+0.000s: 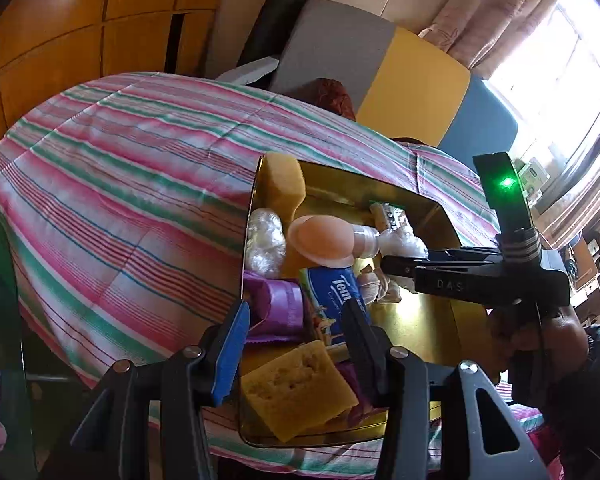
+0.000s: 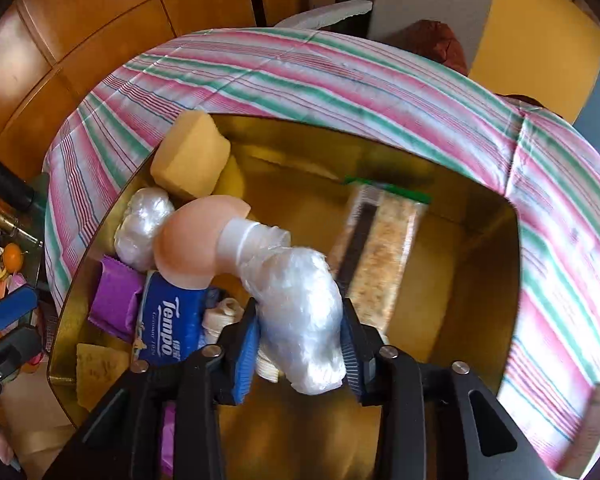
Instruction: Organize objects
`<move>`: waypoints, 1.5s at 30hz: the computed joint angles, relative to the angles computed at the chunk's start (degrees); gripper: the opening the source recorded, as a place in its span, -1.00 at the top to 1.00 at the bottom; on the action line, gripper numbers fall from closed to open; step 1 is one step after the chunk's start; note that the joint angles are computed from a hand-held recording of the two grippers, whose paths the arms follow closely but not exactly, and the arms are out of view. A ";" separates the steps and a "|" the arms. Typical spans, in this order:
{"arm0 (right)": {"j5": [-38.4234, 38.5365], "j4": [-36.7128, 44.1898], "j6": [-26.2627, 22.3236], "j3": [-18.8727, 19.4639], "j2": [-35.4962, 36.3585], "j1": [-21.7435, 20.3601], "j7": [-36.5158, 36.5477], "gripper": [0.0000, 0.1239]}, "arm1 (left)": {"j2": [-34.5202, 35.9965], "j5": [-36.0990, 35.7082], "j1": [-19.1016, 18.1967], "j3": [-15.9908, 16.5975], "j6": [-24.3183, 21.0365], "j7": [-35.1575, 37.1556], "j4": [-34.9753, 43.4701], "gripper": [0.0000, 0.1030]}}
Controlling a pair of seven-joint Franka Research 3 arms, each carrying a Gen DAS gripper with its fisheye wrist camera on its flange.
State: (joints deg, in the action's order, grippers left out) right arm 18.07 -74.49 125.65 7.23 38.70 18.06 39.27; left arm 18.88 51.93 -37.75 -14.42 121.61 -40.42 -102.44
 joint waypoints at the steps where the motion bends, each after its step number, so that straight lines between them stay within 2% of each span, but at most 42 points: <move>1: 0.61 -0.23 -0.10 0.32 -0.12 -0.33 -0.28 0.24 | 0.01 -0.05 -0.04 -0.02 -0.01 -0.13 -0.06 0.06; 6: 3.99 -3.62 1.45 1.22 -2.83 -2.25 -2.04 -0.04 | 1.63 -0.36 -1.16 -0.14 -3.88 2.78 2.95 0.06; 9: 7.00 -5.22 1.74 1.62 -4.49 -3.98 -3.22 -0.13 | 2.20 -0.07 -1.63 0.11 -4.51 3.59 4.08 0.06; 13: 9.90 -7.85 2.91 1.32 -6.89 -5.87 -4.58 -0.13 | 3.69 -0.24 -2.46 0.30 -6.77 6.64 7.10 0.06; 18: 13.85 -12.40 6.19 0.69 -10.46 -8.77 -8.03 -0.28 | 7.29 -0.62 -4.50 1.05 -12.28 12.92 14.08 0.06; 23: 15.93 -13.81 9.13 -0.98 -11.65 -11.41 -8.78 -0.36 | 10.53 -0.71 -6.31 2.23 -14.73 17.80 19.99 0.06; 29: 15.93 -11.05 10.10 -2.44 -9.22 -14.19 -6.45 -0.38 | 14.77 -1.53 -8.32 3.79 -16.25 23.82 27.14 0.05; 35: 15.75 -7.26 10.89 -2.85 -6.19 -16.88 -3.61 -0.55 | 19.28 -2.83 -10.40 5.63 -16.95 29.17 34.42 0.04; 39: 15.63 -3.51 13.23 -3.20 -3.52 -18.37 -0.74 -0.66 | 22.01 -3.70 -11.67 6.95 -17.48 32.46 38.92 0.03; 42: 15.45 1.79 15.09 -3.65 0.27 -19.61 3.73 -0.66 | 23.67 -4.31 -12.44 7.82 -17.55 34.27 41.76 0.03; 45: 13.66 7.93 18.18 -5.25 5.21 -20.11 11.49 -0.66 | 25.26 -5.06 -13.01 8.62 -17.76 36.06 44.49 0.03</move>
State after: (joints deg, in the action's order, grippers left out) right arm 31.73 -66.56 143.83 1.98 43.90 -2.05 50.76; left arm 44.14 46.87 -50.76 -5.80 103.85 -4.36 -57.95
